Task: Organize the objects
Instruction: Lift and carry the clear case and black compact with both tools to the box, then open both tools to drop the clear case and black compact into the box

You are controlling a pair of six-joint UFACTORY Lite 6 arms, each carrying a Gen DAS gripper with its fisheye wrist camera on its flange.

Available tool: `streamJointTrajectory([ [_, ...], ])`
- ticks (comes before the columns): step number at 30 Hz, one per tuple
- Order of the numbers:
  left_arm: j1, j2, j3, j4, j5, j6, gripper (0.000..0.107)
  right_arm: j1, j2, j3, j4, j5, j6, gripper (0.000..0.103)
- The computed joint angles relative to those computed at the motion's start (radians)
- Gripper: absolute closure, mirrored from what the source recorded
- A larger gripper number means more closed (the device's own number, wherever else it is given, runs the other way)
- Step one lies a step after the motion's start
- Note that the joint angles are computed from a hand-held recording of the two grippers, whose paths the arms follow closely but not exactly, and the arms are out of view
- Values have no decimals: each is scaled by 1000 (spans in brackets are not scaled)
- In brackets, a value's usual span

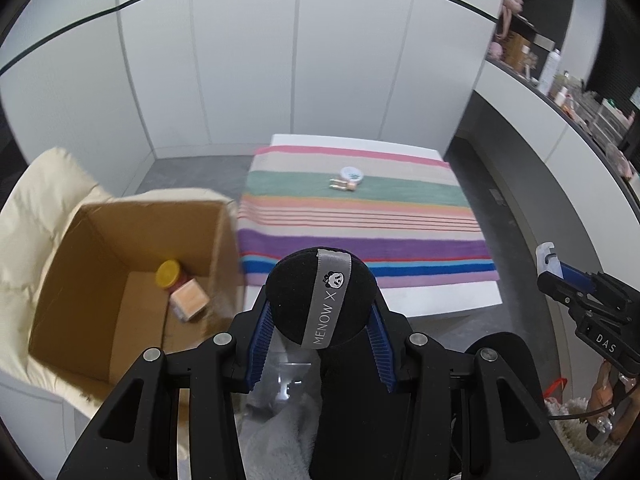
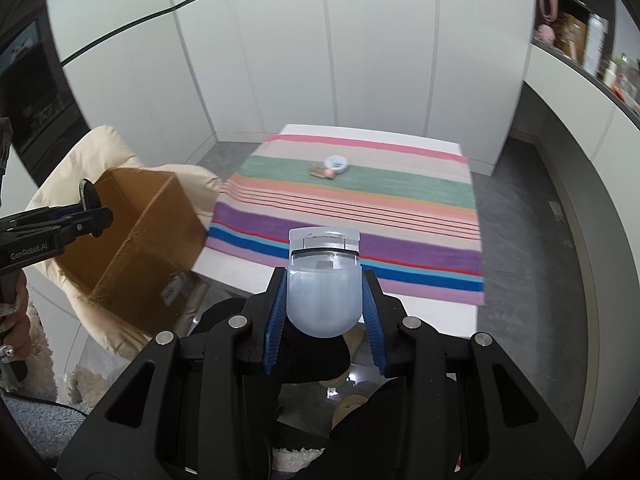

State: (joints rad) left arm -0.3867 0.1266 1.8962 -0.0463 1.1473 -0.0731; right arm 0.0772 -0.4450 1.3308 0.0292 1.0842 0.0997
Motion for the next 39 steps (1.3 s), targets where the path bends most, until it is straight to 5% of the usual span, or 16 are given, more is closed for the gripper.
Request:
streamJointTrajectory([
  [10,319,-191,-222,-95,-3,155,62,425,221,141,-158,-63,254,65],
  [21,724,-292,-347,-211,46,372,62,685,564,417,-135,-108,266,65],
  [39,734,-152,-367,-190,-13,367,62,717,1020,874,-28,-32,125,65],
])
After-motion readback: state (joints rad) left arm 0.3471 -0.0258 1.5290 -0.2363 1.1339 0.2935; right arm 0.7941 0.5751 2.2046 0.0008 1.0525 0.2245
